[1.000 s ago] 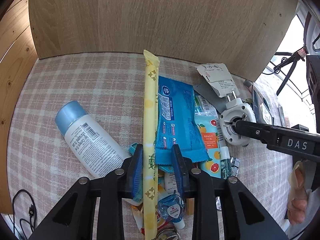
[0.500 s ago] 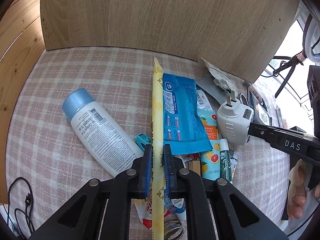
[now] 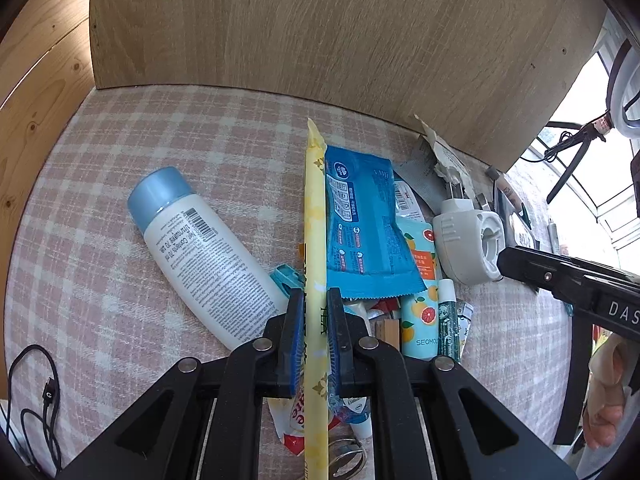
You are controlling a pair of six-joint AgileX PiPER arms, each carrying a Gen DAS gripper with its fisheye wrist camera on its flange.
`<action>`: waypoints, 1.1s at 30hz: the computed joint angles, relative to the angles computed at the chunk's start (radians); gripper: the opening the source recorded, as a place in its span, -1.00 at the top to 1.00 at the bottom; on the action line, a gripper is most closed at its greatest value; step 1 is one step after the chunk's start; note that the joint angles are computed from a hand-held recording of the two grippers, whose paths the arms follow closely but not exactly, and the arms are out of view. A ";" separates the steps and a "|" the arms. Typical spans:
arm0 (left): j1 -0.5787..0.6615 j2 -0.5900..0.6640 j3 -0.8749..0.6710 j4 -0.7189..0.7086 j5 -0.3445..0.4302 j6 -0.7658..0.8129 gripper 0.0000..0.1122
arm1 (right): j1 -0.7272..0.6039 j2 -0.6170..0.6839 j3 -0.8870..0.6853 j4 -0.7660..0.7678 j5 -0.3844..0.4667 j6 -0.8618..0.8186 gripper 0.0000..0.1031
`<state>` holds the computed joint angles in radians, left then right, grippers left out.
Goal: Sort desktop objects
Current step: 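Grasp the yellow strip with the left gripper while the right gripper grasps the white round fitting, then carry both held items over the black tray and open both grippers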
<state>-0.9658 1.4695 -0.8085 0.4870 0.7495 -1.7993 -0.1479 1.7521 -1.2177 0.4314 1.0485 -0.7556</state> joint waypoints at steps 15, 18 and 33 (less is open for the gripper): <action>-0.010 0.056 -0.052 0.051 -0.007 -0.089 0.82 | 0.109 0.024 0.059 -0.072 -0.161 0.055 0.65; -0.044 0.027 -0.061 0.062 0.042 -0.127 0.82 | 0.064 -0.015 0.076 -0.033 -0.136 0.009 0.65; -0.265 0.200 -0.471 0.113 0.322 -0.180 0.82 | -0.454 -0.215 0.127 0.105 0.091 -0.349 0.65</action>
<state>-1.2312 1.6694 -1.2797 0.6001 1.0717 -1.9795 -0.6023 1.5372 -1.0905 0.5365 1.1394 -1.1047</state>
